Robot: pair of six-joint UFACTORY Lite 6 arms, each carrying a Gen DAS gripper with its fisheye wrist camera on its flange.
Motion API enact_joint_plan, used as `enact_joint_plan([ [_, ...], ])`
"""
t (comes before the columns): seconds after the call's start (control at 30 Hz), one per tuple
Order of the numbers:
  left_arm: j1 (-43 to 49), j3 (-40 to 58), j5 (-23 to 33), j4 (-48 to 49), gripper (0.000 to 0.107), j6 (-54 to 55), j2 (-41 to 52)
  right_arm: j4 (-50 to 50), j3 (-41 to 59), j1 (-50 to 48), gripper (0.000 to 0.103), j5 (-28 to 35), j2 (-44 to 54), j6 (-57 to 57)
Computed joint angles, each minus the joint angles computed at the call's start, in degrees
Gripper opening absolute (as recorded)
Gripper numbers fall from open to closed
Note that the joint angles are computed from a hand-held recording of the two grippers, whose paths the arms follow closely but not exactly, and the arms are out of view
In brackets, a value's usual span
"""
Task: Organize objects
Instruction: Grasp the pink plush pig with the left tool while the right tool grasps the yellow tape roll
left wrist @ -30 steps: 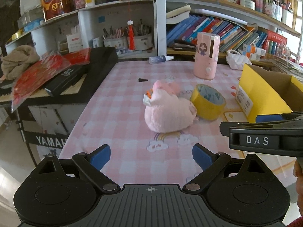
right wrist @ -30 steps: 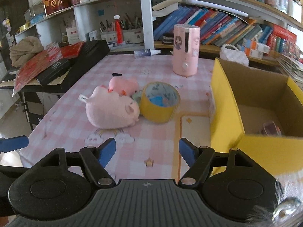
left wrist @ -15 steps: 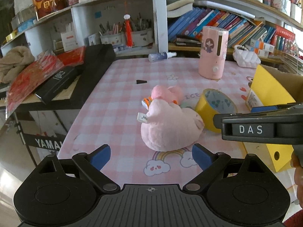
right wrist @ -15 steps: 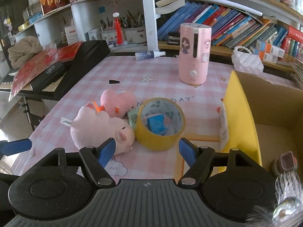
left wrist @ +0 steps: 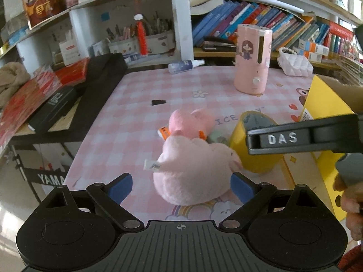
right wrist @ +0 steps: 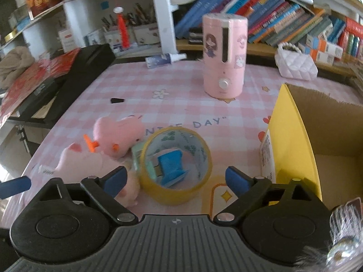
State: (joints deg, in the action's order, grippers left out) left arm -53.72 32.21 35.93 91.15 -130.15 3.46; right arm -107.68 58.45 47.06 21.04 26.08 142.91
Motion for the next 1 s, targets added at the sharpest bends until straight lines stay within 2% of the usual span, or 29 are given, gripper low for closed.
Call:
enact_joint_plan([
  [0.3, 4.61, 6.9, -4.68, 3.99, 0.095, 0.78, 8.86, -4.89, 6.3, -5.15, 0.095, -6.82, 6.4, 3.1],
  [0.43, 6.63, 10.82, -6.76, 4.22, 0.096, 2.6, 13.35, -11.85, 7.53, -6.71, 0.095, -8.73, 7.98, 8.63],
  [0.6, 7.14, 14.42, -6.58, 3.86, 0.1, 5.24, 17.66, -20.93, 8.37, -8.16, 0.094, -10.36, 8.96, 15.79],
  [0.7, 7.72, 15.94, -7.25, 2.87, 0.1, 6.94, 18.79, -28.75, 8.55, -8.92, 0.092, -11.16, 9.41, 22.86],
  [0.77, 7.86, 16.31, -7.55, 2.38, 0.099, 7.73, 18.98, -33.84, 8.58, -9.29, 0.086, -11.71, 9.62, 27.7],
  [0.8, 7.82, 16.25, -7.58, 2.3, 0.098, 8.08, 18.88, -36.12, 8.51, -9.39, 0.082, -11.84, 9.6, 29.82],
  [0.9, 7.76, 15.42, -7.75, 2.74, 0.092, 8.1, 17.78, -36.47, 8.2, -9.14, 0.081, -11.39, 9.25, 29.77],
  [1.0, 7.56, 14.02, -7.74, 2.39, 0.088, 7.55, 15.63, -33.47, 5.77, -7.87, 0.081, -7.36, 7.13, 26.25],
])
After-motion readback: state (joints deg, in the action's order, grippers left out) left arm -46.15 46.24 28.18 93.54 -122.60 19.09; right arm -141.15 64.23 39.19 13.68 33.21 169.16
